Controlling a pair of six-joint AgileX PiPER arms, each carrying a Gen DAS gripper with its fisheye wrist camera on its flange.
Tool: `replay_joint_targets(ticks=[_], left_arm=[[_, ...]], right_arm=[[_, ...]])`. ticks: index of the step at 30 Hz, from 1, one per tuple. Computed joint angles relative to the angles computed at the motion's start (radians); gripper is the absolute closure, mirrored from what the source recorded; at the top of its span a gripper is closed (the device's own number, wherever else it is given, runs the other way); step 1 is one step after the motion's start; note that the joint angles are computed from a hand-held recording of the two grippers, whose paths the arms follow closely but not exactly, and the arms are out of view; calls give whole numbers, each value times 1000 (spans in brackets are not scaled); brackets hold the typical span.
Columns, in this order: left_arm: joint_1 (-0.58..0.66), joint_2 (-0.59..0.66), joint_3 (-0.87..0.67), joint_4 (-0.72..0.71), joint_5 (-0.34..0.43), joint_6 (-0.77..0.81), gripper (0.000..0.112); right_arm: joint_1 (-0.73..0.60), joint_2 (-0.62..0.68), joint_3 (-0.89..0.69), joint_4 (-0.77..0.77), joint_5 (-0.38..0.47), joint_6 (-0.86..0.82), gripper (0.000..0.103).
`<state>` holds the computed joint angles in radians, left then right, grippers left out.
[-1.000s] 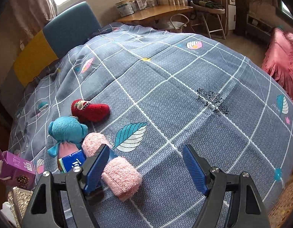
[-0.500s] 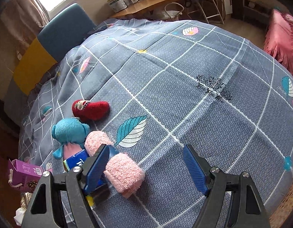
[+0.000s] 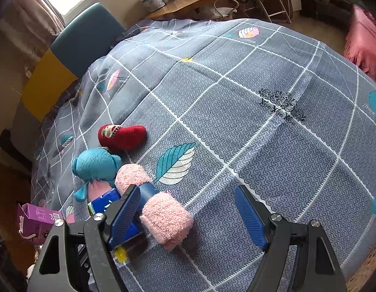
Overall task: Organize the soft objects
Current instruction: 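Grasp the blue Tempo tissue pack with the left gripper and lift it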
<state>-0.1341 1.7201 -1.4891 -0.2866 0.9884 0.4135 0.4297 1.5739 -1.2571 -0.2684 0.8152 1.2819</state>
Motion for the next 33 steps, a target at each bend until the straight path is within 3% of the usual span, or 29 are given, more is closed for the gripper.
replay_joint_targets(ticks=[7,11,15,18,25,29,33], left_arm=[[-117,128,-94,224,-29,-179,53],[-91,120,-57,171,-80,-129,55],[-50,32,52,102,-160,14,77],[23,-34,108,-1,-127,133,85],[199,-150,274,-176,-43,353,89],[250,-152,298,-168,-25,369,91],[264,-121,239,-162,43,282,79]], right_arm=[[-11,-5,16,33,-25,-9,22],[-12,-2,18,43,-34,-15,22],[-7,7,9,36,-32,-26,22],[0,23,-8,34,-27,-44,22],[5,45,-30,33,0,-65,24],[7,54,-39,27,17,-66,24],[9,61,-45,23,33,-63,24]])
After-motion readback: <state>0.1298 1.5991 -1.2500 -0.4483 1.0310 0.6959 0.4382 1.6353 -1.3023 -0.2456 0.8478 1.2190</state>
